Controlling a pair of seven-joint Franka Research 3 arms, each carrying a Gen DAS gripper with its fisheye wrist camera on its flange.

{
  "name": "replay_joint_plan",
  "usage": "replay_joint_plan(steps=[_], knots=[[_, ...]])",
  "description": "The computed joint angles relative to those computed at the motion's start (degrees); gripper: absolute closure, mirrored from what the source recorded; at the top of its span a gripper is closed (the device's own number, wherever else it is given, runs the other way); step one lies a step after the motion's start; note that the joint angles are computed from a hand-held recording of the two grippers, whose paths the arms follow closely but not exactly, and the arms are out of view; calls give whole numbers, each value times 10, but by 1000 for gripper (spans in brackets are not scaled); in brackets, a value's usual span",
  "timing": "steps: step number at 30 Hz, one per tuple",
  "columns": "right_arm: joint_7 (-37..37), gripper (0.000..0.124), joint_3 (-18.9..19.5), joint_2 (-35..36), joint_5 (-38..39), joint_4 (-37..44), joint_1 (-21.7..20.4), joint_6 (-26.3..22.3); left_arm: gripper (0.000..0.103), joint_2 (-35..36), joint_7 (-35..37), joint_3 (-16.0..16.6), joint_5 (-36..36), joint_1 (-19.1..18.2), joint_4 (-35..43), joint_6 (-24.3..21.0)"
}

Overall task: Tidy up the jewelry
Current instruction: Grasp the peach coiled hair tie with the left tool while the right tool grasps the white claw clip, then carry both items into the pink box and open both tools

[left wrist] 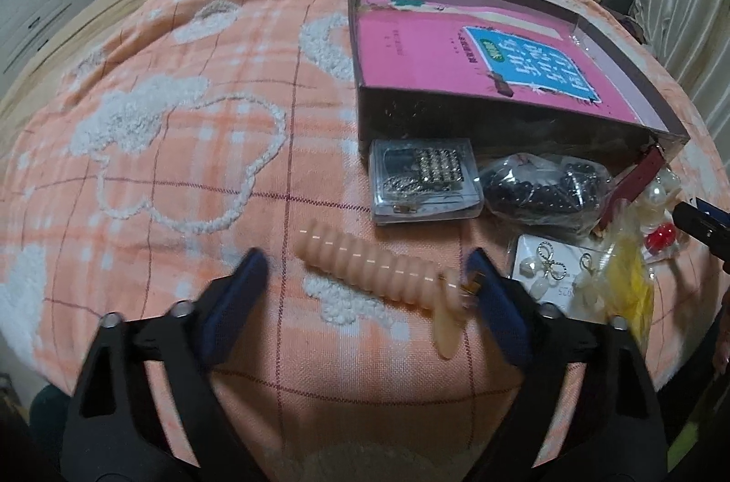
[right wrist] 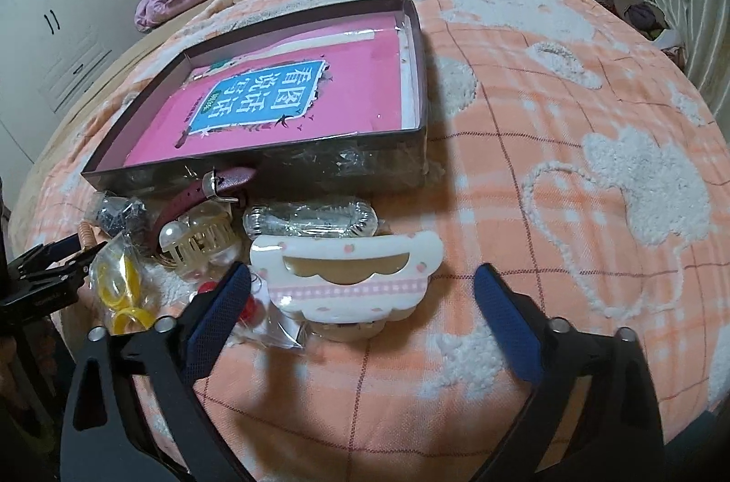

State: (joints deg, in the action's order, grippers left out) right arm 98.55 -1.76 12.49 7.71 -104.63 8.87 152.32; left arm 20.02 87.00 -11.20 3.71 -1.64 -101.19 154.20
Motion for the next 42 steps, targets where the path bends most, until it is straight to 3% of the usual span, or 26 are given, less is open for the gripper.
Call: replay_joint_plan(steps=[2,6,11,19,24,30,36,42], knots=[[-13,39,5,1,20,-1,-6,2,41,-3,8,-3,-5,4,-4,7],[-51,55,14,-9,59,-18,-14,19,44,-9,15,-5,-8,6,-14,17],[-78,55,18,-36,104,-47,-19,45,45,-26,26,-9,-27,14,-30,21],[-64,55,6,-68,77,-65,-18,88,45,-59,37,-5,-54,20,-43,37],[-51,55,-1,-63,24,-43,-15,105,45,-43,33,-1,-52,17,-4,33],[-72,55,3,-39,28,6,-20,107,45,-7,19,-2,-40,10,61,28],[-96,55,8,8,51,78,-22,83,44,42,19,-12,-37,4,140,11],[-111,55,12,70,65,169,-21,41,44,112,7,-13,-27,-14,248,-38]])
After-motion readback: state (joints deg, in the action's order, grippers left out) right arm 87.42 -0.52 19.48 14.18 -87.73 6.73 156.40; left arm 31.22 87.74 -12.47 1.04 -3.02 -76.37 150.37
